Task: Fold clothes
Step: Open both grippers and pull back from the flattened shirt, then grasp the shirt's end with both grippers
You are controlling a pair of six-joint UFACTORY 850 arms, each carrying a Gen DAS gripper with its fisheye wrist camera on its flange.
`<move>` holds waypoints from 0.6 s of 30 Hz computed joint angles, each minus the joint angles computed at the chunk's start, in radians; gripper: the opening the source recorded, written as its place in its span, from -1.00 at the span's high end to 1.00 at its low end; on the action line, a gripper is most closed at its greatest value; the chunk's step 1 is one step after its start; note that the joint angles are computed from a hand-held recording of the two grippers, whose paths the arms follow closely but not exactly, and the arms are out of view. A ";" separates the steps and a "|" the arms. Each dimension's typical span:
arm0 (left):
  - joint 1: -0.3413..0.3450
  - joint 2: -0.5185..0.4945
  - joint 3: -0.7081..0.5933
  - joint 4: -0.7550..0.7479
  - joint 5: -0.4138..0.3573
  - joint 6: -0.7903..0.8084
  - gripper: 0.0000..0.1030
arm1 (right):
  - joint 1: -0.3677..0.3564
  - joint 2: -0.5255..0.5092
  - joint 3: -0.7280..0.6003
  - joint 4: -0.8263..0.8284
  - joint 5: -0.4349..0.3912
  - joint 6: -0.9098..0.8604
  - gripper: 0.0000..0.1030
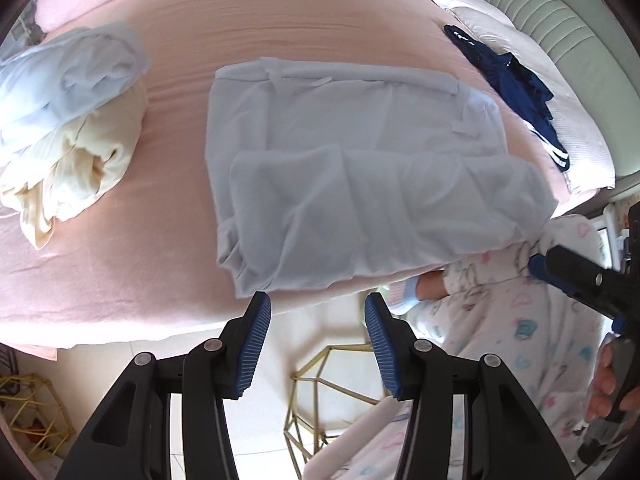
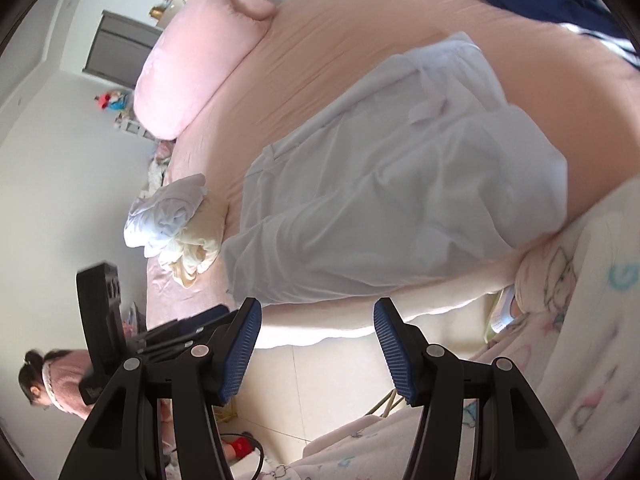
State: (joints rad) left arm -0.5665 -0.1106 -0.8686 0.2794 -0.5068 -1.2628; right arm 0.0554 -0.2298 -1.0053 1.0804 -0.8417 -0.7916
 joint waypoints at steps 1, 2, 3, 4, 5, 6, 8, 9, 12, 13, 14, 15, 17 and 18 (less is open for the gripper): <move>-0.007 0.004 0.010 0.021 0.002 -0.028 0.11 | -0.003 0.003 0.011 0.009 0.011 0.000 -0.13; -0.014 0.007 0.020 0.048 -0.002 -0.066 0.11 | -0.005 0.004 0.020 0.017 0.023 0.004 -0.13; -0.022 0.009 0.027 0.078 -0.012 -0.106 0.11 | -0.006 0.005 0.029 0.025 0.034 0.007 -0.13; -0.029 0.011 0.035 0.104 -0.020 -0.142 0.11 | -0.008 0.005 0.037 0.033 0.045 0.010 -0.13; -0.035 0.015 0.046 0.127 -0.020 -0.177 0.11 | -0.010 0.004 0.040 0.038 0.050 0.010 -0.13; -0.040 0.022 0.060 0.151 -0.015 -0.218 0.11 | -0.012 0.002 0.043 0.042 0.056 0.010 -0.13; -0.046 0.037 0.083 0.201 -0.006 -0.291 0.11 | -0.010 0.004 0.047 0.030 0.095 0.029 -0.13; -0.052 0.041 0.091 0.237 -0.015 -0.333 0.11 | -0.008 0.009 0.049 0.020 0.124 0.036 -0.13; -0.070 0.037 0.096 0.312 -0.065 -0.412 0.11 | 0.010 0.024 0.048 -0.064 0.220 0.081 -0.13; -0.071 0.034 0.098 0.315 -0.070 -0.416 0.11 | 0.017 0.024 0.044 -0.100 0.238 0.100 -0.13; -0.071 0.031 0.098 0.317 -0.074 -0.419 0.11 | 0.023 0.023 0.041 -0.138 0.256 0.121 -0.13; -0.071 0.026 0.098 0.315 -0.075 -0.421 0.11 | 0.030 0.022 0.037 -0.178 0.273 0.143 -0.13; -0.079 0.011 0.088 0.327 -0.107 -0.428 0.11 | 0.049 0.029 0.037 -0.255 0.318 0.175 -0.13; -0.094 -0.006 0.071 0.354 -0.155 -0.436 0.11 | 0.061 0.035 0.039 -0.294 0.344 0.187 -0.13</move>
